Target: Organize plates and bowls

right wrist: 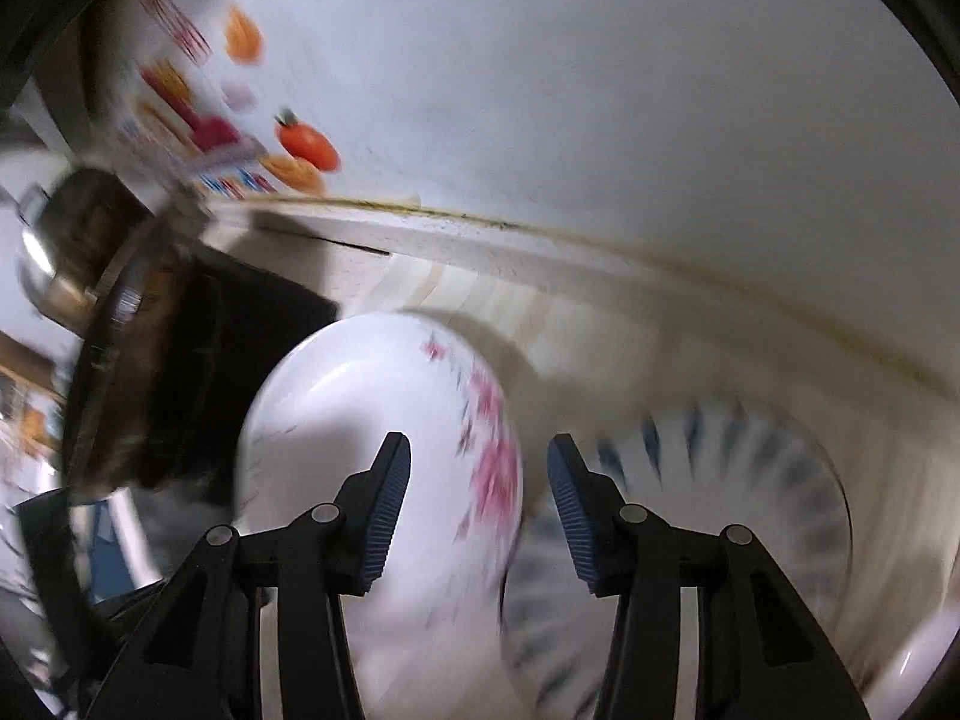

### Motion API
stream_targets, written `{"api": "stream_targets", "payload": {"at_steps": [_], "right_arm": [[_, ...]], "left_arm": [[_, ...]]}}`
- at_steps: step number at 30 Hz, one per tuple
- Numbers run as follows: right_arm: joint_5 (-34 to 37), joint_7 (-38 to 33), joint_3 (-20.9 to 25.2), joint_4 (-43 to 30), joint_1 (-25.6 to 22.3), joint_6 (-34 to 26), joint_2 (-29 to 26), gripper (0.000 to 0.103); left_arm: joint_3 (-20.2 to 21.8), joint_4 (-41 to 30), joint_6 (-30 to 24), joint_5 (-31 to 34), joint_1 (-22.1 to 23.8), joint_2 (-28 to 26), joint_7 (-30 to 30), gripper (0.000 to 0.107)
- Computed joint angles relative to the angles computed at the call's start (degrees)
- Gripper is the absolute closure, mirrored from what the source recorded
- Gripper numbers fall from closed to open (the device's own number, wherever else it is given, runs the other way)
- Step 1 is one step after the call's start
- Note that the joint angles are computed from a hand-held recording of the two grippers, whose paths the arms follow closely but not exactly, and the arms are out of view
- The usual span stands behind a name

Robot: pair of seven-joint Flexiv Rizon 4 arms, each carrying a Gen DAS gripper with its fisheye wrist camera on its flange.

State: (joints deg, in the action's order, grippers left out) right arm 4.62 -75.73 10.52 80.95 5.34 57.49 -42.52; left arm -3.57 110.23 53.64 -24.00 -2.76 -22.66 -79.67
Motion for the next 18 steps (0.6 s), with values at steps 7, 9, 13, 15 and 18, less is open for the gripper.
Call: {"api": "stream_targets", "payload": {"at_steps": [7,9,13,15,18], "right_arm": [[-0.50,-2.93,0.91,-15.22,-0.58,-9.55,-10.96,0.072],[1.36,-5.51,2.50,-17.54,-1.38,-10.73,-12.36,0.080],[2.89,-8.21,2.66,-17.75,-1.52,-11.58,-12.26,0.081],[4.27,-9.58,3.05,-17.02,-2.17,-12.07,-11.54,0.083],[6.03,-11.76,3.36,-14.66,-2.88,-11.58,-9.79,0.086]], "left_arm": [[-1.18,-2.65,1.88,-0.40,-0.24,-4.13,-0.48,0.077],[-1.13,-2.46,3.47,0.03,-0.59,-4.48,-0.37,0.077],[-1.20,-1.41,5.94,0.71,-0.88,-4.30,-0.12,0.077],[-1.38,-0.90,5.71,0.37,-0.62,-3.87,-0.17,0.077],[-1.85,0.43,5.50,-0.56,-0.10,-2.68,0.84,0.077]]}}
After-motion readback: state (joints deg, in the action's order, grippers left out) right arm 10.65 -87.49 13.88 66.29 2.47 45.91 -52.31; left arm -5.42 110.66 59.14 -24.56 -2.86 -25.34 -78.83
